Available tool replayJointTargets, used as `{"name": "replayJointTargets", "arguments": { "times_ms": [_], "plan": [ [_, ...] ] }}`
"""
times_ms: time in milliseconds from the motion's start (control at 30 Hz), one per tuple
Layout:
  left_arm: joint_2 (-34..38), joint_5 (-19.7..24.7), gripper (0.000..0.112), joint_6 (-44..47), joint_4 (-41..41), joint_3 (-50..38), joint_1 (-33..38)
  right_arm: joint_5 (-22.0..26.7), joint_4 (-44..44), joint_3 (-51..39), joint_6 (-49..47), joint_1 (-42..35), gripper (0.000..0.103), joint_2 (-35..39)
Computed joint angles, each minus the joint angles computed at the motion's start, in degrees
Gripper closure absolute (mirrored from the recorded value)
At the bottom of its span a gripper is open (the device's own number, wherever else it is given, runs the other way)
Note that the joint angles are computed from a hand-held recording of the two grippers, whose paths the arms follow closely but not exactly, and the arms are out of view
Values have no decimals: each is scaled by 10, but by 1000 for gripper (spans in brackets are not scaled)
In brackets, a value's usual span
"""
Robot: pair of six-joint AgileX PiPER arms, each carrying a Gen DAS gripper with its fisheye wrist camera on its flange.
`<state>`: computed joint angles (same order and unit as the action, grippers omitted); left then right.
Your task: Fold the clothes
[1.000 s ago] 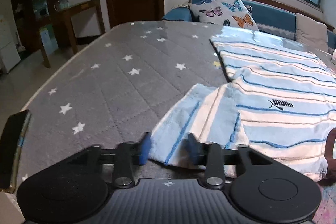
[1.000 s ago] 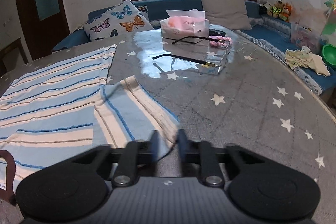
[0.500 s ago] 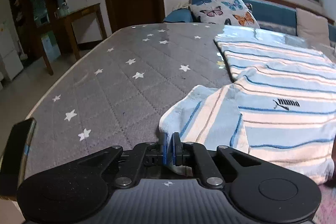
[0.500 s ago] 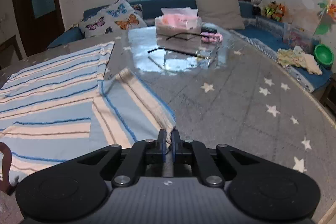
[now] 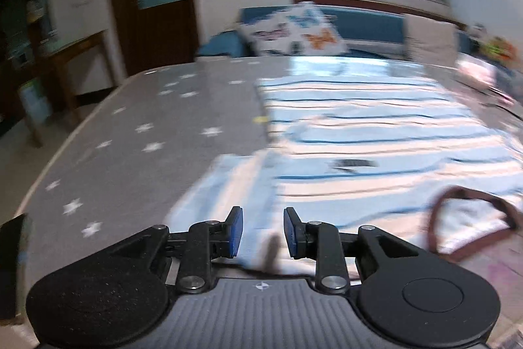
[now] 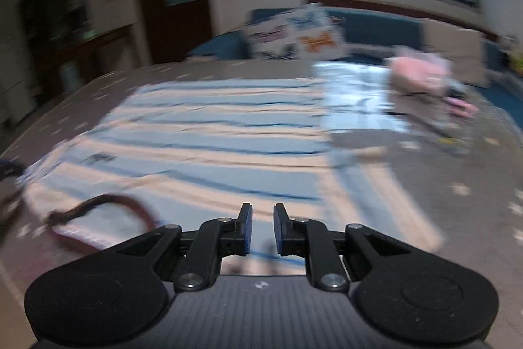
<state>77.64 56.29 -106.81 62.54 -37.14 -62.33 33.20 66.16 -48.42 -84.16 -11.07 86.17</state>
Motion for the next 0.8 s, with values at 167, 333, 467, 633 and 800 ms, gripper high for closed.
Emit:
{"name": "replayJointTargets", "arguments": {
  "times_ms": [167,333,467,633,800],
  "plan": [
    [40,-78,72,18,27,-34,-9,9,-14,16,-21,69,89,-8],
    [100,-143,72,40,55,-82,3,-37,-11,43,-57,128,89,-17],
    [147,-171,72,54,60,-115,7,-56,-13,49,-58,146,89,-12],
    [180,-174,73,62,70,-147,1,-54,9,67,-97,145,75,-31],
    [202,-163,99,84,69,-165,0,-66,6,62,-95,151,76,-18]
  ]
}}
